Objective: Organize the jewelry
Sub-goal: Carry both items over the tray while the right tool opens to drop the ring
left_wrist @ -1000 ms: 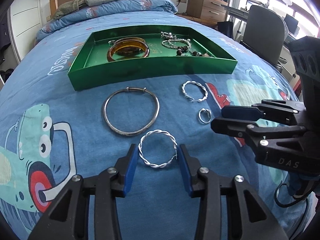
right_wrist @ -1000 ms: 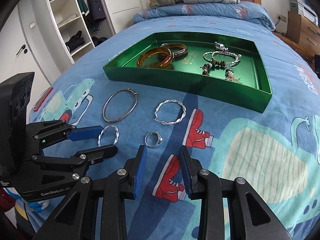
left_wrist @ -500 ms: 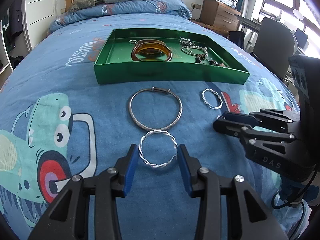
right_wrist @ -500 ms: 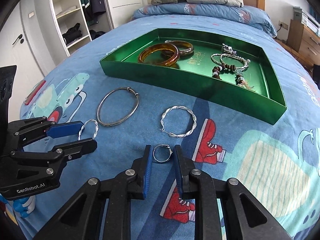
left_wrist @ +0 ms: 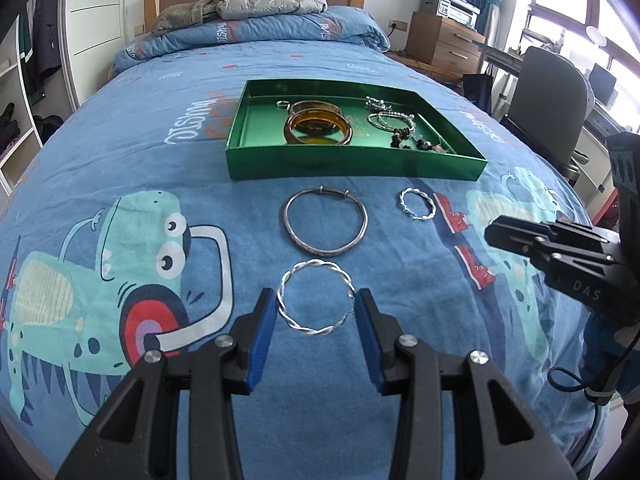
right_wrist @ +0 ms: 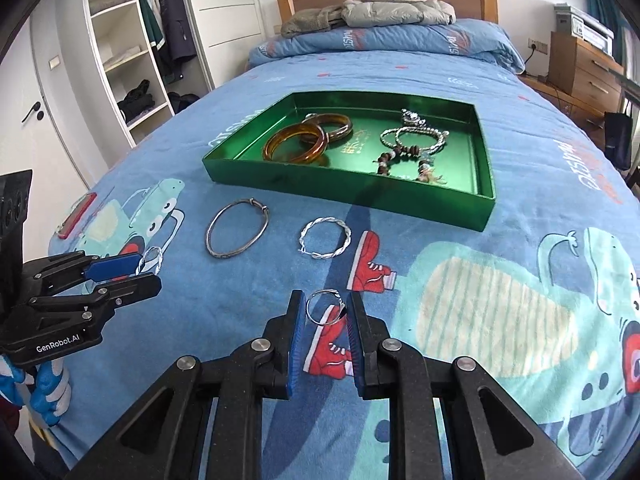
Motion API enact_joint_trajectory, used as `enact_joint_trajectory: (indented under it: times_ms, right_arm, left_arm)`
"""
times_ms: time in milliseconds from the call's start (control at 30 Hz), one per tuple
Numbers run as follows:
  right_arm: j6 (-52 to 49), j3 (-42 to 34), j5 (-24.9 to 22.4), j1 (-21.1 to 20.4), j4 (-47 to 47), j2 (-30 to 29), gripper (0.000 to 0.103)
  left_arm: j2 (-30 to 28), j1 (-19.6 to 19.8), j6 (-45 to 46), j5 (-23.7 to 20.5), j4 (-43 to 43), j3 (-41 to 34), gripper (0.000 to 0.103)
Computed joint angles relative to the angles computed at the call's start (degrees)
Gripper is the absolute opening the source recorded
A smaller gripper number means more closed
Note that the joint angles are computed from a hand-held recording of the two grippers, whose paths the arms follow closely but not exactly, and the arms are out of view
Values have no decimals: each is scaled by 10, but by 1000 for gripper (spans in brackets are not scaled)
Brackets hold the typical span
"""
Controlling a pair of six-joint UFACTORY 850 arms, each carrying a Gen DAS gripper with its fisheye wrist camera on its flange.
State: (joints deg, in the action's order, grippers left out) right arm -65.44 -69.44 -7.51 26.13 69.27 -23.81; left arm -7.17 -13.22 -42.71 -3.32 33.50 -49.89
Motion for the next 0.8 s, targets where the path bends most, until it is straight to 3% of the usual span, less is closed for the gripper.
enact_joint_trajectory:
  times_ms: [233,400,567,800]
  right_arm:
    - [-98,-1,14,-15,93,25,21]
    - [-79,-32,19,-27,66,15,21]
    - [50,-93,17,-39,-70,-20,21]
    - [325,-209,-8,-44,-364,-102,21]
  left_arm:
    - [4,5,17,-4,1,-33,38]
    - [-28,14,144,-10,-110,-97,38]
    - [-94,28,287,-29,-247,-192,38]
    - [-215,39,296,-85,-257,-343,38]
